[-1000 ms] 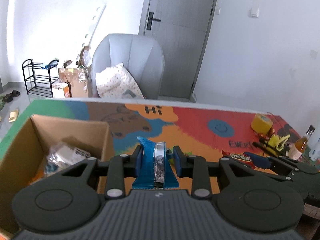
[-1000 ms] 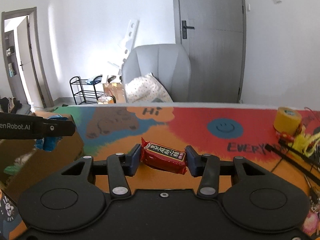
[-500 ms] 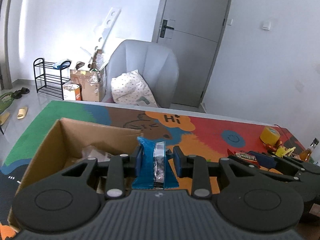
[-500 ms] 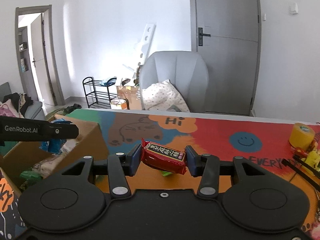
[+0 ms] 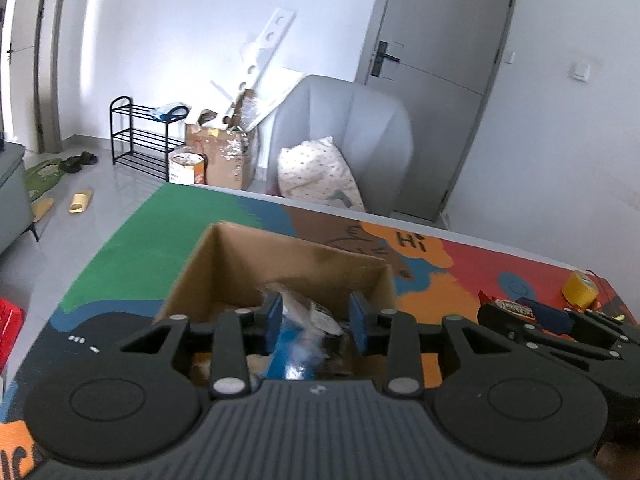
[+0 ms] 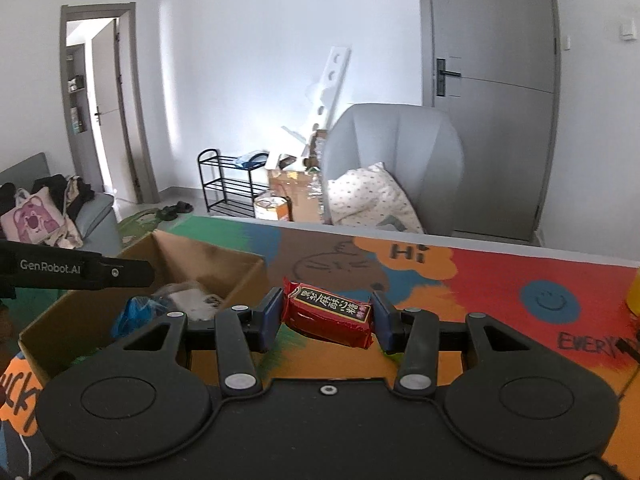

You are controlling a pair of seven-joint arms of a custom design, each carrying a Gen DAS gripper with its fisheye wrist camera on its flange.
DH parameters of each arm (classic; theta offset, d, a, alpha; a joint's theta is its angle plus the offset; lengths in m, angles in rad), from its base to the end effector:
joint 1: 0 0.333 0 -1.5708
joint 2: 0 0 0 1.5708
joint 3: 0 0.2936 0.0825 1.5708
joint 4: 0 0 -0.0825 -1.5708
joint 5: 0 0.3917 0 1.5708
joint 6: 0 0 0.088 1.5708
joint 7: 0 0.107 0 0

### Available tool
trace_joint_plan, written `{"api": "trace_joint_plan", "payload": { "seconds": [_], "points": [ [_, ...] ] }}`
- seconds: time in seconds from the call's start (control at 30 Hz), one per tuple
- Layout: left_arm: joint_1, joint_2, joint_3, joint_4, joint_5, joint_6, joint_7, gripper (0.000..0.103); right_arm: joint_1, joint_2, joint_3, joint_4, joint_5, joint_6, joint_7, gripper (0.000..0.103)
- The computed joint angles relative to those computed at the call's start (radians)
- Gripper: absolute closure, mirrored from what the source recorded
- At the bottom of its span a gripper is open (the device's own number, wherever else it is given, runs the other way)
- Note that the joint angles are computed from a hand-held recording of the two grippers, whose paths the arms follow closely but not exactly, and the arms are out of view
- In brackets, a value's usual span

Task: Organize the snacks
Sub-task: 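Carry the blue bag and red bar over the box and open both tools, then withdraw both tools from the box toward the pastry and green snack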

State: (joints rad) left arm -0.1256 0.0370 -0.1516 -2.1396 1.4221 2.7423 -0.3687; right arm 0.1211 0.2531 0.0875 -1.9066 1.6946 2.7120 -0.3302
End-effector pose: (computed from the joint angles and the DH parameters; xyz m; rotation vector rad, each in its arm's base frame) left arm 0.5422 -0.1944 0.3978 -1.9733 1.2401 -0.8722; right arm 0.6278 0.0943 0.3694 -1.8541 0.9375 -0.4995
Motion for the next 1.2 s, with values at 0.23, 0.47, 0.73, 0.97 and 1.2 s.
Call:
{"api": "trace_joint_plan", "payload": {
  "seconds": [0.23,0.47,0.73,0.97,1.2],
  "points": [
    [0.024,-0.044,0.006,-0.046,0.009,-0.006,-0.035,0.058,0.019,-0.012,0.012,-0.001,-0.015,-0.012,0.001,0.058],
    [0.048,-0.086,-0.002,-0.089,0.019,-0.014,-0.063,0.046,0.042,-0.024,0.023,-0.005,-0.035,-0.025,0.005,0.058],
    [0.072,-0.132,-0.011,-0.145,-0.020,-0.027,-0.049,0.032,0.045,-0.026,0.022,-0.003,-0.124,-0.094,0.119,0.050],
    [0.073,-0.147,-0.032,-0.153,-0.039,-0.068,-0.036,0.021,0.034,-0.041,0.016,-0.018,-0.092,-0.084,0.119,0.034],
    [0.049,-0.123,-0.047,-0.119,-0.020,-0.092,-0.021,0.015,0.013,-0.051,-0.003,-0.031,-0.049,-0.071,0.113,0.024]
  ]
}}
